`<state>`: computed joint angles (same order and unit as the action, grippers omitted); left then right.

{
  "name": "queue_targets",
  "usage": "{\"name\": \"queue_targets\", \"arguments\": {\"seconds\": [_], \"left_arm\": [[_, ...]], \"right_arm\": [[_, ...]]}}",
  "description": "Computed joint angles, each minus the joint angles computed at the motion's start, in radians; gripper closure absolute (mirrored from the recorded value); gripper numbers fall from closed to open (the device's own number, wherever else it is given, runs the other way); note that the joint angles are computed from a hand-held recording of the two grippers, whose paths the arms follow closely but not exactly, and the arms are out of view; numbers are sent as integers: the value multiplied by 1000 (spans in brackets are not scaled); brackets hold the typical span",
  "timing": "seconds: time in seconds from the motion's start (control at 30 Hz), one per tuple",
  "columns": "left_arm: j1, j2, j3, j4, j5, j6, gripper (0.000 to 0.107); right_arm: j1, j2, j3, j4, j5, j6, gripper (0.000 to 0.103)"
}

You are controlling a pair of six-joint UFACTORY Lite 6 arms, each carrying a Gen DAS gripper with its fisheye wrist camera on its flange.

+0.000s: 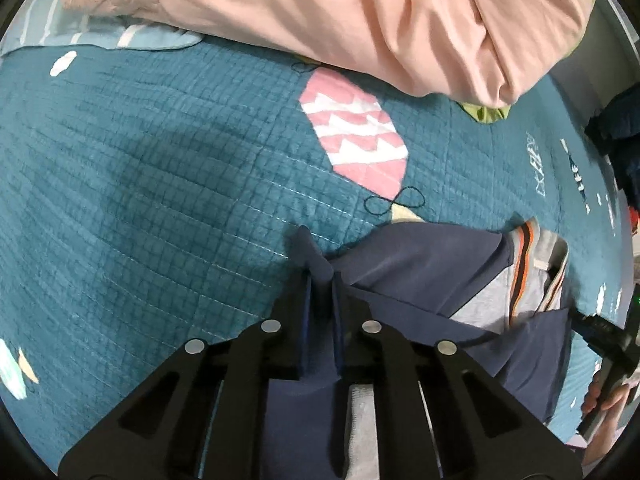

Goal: Fold large clothes
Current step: 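Grasp the jacket hem with the left tool while the right tool grasps the hem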

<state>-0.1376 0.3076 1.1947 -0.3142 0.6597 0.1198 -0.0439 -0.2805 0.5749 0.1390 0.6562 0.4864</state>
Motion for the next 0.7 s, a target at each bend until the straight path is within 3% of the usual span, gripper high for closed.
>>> {"name": "queue_targets", "arguments": {"seconds": [0.1,0.27,0.43,0.6,0.7], "left_arm": [[-9,-27,-19,32,-7,-43,100],[-2,-93,-49,42,16,-67,100],[44,-155,-36,-13,94,-8,100],[32,-263,-50,46,150,-38,100],[27,-338,-55,52,201,-42,100]], "right_arm": [[16,-58,-36,-25,-6,29,88],[-58,-210,-113,59,39,-51,98],[-65,-354,-109,16,161,-25,99],[-60,-503,-68,11,299,-4,99],[-141,-597,-39,50,408,-75,99]]}}
